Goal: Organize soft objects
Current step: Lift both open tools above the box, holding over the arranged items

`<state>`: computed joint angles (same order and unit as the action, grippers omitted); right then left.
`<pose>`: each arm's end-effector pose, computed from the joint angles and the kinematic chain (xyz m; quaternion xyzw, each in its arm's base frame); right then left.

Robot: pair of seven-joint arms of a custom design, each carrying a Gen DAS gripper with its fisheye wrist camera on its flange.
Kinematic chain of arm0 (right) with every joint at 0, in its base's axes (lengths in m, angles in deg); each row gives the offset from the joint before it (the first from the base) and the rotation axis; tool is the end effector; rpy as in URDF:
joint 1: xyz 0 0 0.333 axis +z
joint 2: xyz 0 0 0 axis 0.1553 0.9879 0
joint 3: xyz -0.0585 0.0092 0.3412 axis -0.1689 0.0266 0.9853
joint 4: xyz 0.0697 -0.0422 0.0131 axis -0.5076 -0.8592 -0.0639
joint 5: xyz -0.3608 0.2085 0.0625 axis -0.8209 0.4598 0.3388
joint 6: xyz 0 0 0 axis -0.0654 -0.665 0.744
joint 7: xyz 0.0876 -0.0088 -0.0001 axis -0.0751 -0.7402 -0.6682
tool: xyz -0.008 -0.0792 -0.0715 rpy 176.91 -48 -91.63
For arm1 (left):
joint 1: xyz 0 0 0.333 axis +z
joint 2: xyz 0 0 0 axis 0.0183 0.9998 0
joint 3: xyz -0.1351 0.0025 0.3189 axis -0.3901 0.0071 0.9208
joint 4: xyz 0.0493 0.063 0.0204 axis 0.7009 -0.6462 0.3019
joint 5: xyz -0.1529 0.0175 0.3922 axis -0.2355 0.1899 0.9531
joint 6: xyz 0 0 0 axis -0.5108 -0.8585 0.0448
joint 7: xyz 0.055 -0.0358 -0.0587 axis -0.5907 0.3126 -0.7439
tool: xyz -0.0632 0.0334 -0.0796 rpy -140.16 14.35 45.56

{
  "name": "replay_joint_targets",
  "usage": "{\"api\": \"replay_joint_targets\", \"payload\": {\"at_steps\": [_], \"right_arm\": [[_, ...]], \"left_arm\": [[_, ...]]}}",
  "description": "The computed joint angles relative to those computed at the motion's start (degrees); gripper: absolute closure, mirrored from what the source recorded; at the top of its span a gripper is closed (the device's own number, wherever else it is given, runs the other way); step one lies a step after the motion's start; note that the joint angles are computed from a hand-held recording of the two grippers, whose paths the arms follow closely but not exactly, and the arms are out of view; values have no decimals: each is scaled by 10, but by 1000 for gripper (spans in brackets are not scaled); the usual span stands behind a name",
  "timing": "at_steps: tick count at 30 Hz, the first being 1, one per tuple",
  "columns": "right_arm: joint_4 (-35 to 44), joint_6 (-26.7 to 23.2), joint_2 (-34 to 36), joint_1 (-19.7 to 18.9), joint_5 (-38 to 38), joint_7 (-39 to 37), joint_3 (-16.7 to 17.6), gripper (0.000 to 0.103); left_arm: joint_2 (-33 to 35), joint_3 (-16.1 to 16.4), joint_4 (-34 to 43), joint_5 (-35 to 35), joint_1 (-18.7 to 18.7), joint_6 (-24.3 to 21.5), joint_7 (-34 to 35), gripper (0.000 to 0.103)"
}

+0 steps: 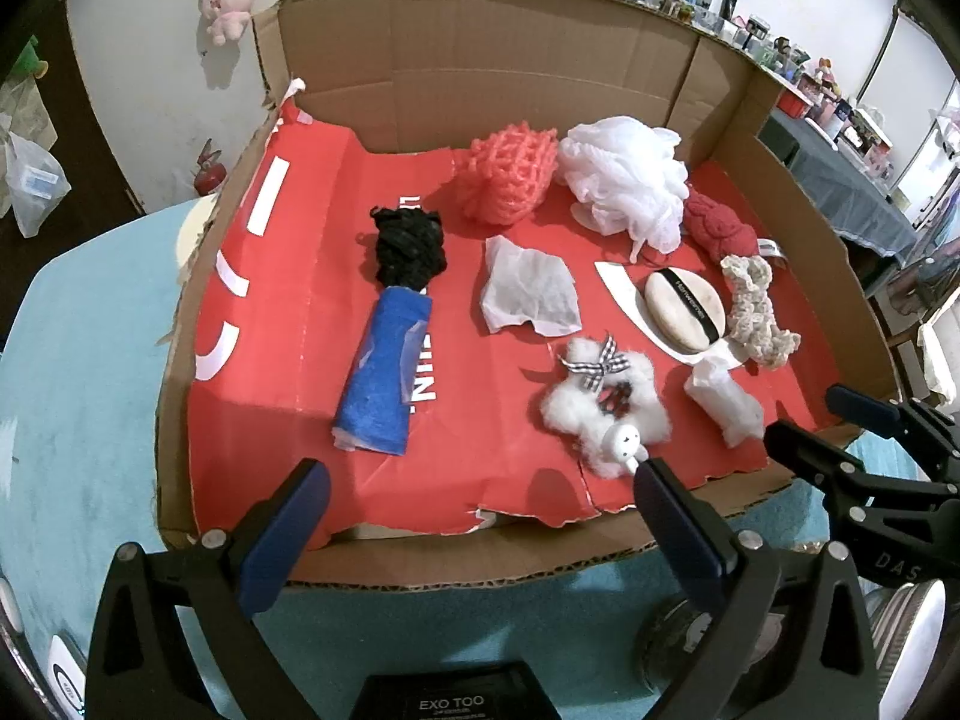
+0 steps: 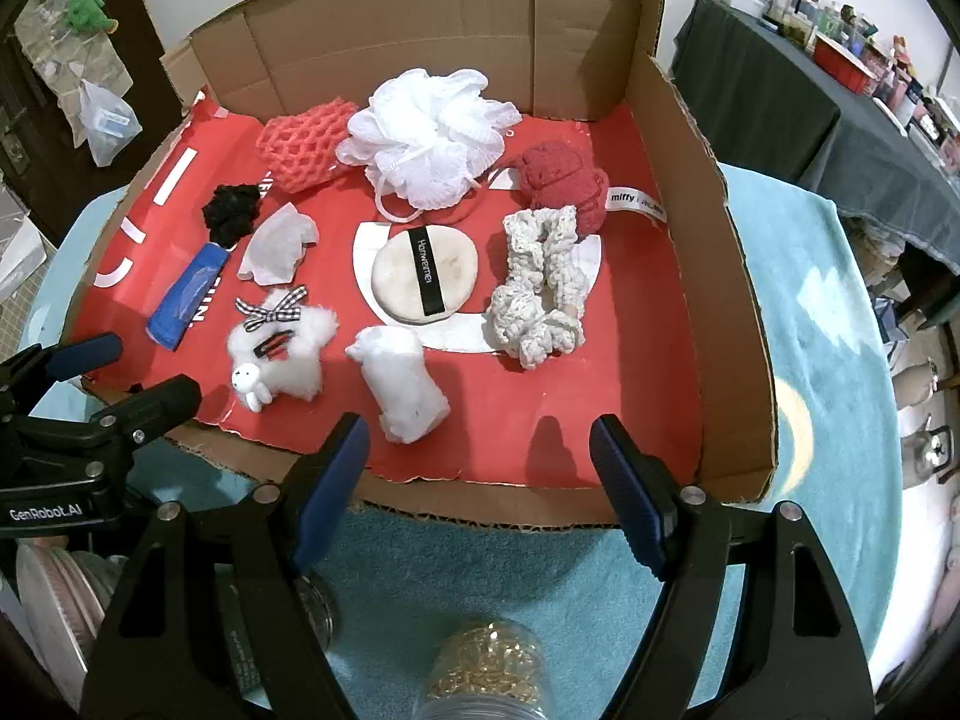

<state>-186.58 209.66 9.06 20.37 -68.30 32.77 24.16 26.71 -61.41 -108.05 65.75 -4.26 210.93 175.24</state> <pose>0.5714 0.1438 0.4528 -0.6434 0.7306 -0.1514 0.1713 0.5924 -0.1624 0.4418 -0.5598 0.7943 -0.2140 0.0993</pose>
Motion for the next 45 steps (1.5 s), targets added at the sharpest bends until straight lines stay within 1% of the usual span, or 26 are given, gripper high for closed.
{"api": "replay_joint_targets", "payload": {"at_steps": [37, 45], "right_arm": [[-5, 8, -4, -1, -5, 2, 1, 28], [-6, 10, -4, -2, -19, 12, 1, 27]], "left_arm": [[2, -1, -1, 14, 0, 5, -12, 0], [1, -1, -2, 14, -1, 5, -12, 0]]}}
